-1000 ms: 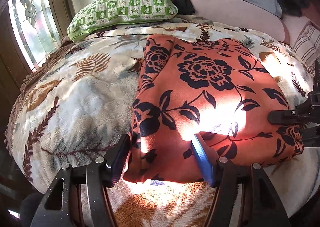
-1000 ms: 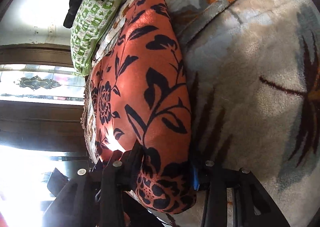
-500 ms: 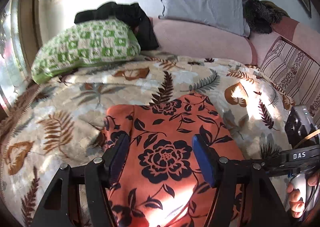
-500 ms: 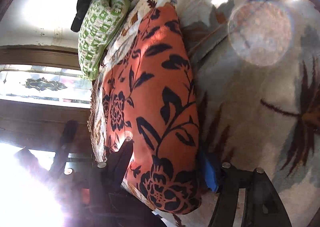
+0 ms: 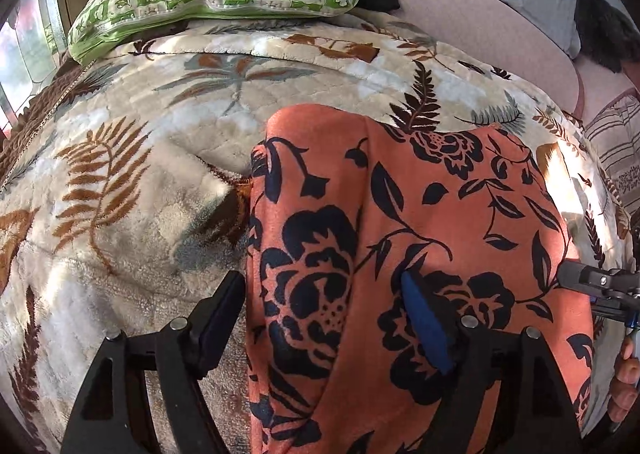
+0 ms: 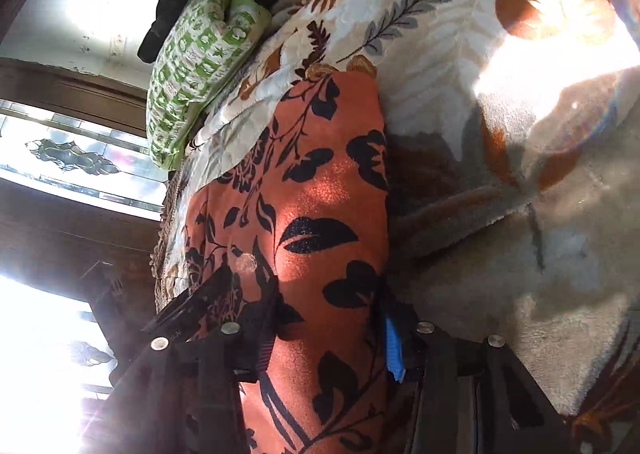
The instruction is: Fold small clothes
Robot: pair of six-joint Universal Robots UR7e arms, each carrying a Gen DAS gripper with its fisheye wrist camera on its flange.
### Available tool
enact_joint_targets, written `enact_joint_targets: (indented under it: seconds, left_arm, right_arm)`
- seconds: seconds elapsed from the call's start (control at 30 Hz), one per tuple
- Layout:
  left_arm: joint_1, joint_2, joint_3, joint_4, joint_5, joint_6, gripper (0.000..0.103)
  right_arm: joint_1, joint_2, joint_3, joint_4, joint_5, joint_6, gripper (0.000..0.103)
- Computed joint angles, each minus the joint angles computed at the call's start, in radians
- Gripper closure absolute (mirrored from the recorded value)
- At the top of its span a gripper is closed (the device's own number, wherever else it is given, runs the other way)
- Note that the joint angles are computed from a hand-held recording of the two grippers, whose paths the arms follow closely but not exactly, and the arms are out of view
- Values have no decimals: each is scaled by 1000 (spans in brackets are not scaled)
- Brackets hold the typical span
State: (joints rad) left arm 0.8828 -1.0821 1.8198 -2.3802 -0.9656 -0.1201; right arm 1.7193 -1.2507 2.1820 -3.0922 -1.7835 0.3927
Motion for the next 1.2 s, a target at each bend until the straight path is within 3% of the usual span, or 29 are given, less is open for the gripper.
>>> enact_joint_targets:
  seconds: [0.07, 0.13, 0.17, 0.23, 0.3, 0.33, 0.37, 0.43, 0.5, 0.6, 0.67, 0.77, 0.87, 0.97, 1.03, 1.1, 1.17, 1.2]
  left_arm:
    - [9, 4, -10, -1, -12, 8, 21]
    - [12, 3, -10, -1, -19, 9, 20]
    - [12, 2, -9, -3, -20, 11, 20]
    - [15, 3, -10, -7, -20, 12, 19]
    - [20, 3, -12, -10, -28, 11, 18]
    - [23, 2, -12, -12, -34, 12, 18]
    - [26, 1, -11, -18, -37, 16, 17]
    - [24, 2, -6, -26, -30, 17, 16]
    - [18, 6, -5, -23, -17, 14, 15]
    - [15, -7, -1, -26, -24, 13, 16]
    - [4, -38, 7, -6, -24, -13, 18]
    - [-38, -137, 74, -39, -36, -7, 20]
    - [-83, -250, 165, -61, -60, 18, 20]
    - [-92, -290, 216, -24, -50, 18, 20]
    - [-72, -261, 213, 46, 8, -24, 20]
    - [-22, -243, 198, 74, -25, -47, 20]
    - [-15, -255, 202, 62, -34, -44, 20]
    - [-24, -255, 207, 59, -15, -28, 20]
  right_arm:
    - [-29, -17, 21, -28, 52, -1, 42]
    - [-62, -22, 53, -129, 73, 52, 25]
    - [-82, -17, 69, -201, 89, 95, 24]
    - [-141, 5, 64, -219, 221, 114, 24]
    - [-146, 21, 11, -113, 245, 66, 45]
    - [-142, 21, -1, -102, 251, 56, 63]
    - [-133, 15, -4, -114, 259, 45, 71]
    - [-88, 20, -12, -149, 201, 6, 73]
    - [-98, 41, -19, -97, 135, 36, 73]
    - [-147, 21, 40, -176, 227, 99, 60]
    - [-123, -16, 87, -245, 234, 128, 27]
    - [-63, -94, 170, -278, 199, 82, 26]
    - [-56, -129, 274, -318, 226, 142, 26]
    - [-40, -87, 341, -438, 239, 186, 26]
    - [-52, -17, 355, -538, 264, 219, 26]
    - [-58, 26, 348, -564, 258, 244, 30]
    - [-44, 15, 329, -525, 267, 238, 65]
    - [-21, -1, 317, -491, 238, 222, 66]
